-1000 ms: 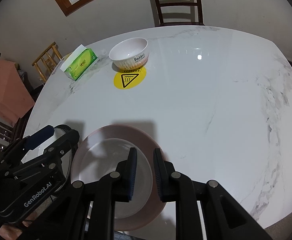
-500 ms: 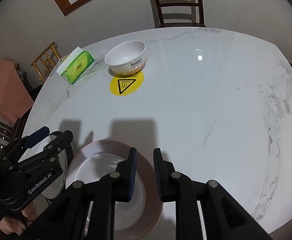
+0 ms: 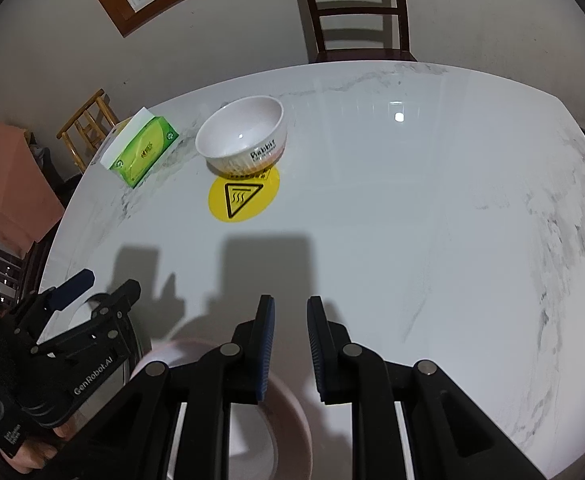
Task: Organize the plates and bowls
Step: 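Move the left tool to the small white 'Rabbit' bowl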
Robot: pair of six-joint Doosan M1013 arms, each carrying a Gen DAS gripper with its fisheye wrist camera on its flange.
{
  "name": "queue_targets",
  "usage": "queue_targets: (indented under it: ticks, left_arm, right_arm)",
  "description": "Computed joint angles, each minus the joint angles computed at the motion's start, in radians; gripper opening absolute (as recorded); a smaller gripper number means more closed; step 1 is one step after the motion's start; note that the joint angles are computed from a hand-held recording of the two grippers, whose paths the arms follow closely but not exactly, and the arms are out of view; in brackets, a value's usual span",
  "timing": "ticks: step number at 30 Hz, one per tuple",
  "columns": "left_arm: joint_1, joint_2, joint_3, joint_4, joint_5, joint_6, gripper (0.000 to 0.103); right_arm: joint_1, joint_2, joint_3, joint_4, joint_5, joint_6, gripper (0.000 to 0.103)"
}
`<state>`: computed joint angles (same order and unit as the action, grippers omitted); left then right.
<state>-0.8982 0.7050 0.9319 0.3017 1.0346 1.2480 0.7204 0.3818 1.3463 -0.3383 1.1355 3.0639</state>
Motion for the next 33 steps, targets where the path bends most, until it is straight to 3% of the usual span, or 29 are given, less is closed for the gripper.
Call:
queue_targets:
  ticks: [16, 33]
  left_arm:
    - [0.020, 0.109, -0.173, -0.003, 0.098, 0.033, 0.058]
    - [0.050, 0.297, -0.524, -0.016, 0.256, 0.060, 0.061]
  right_arm:
    - [-0.074, 0.043, -0.050, 0.021, -0.023, -0.124, 0.018]
    - [-0.159, 0.103, -0.111, 0.042, -0.045, -0.197, 0.024]
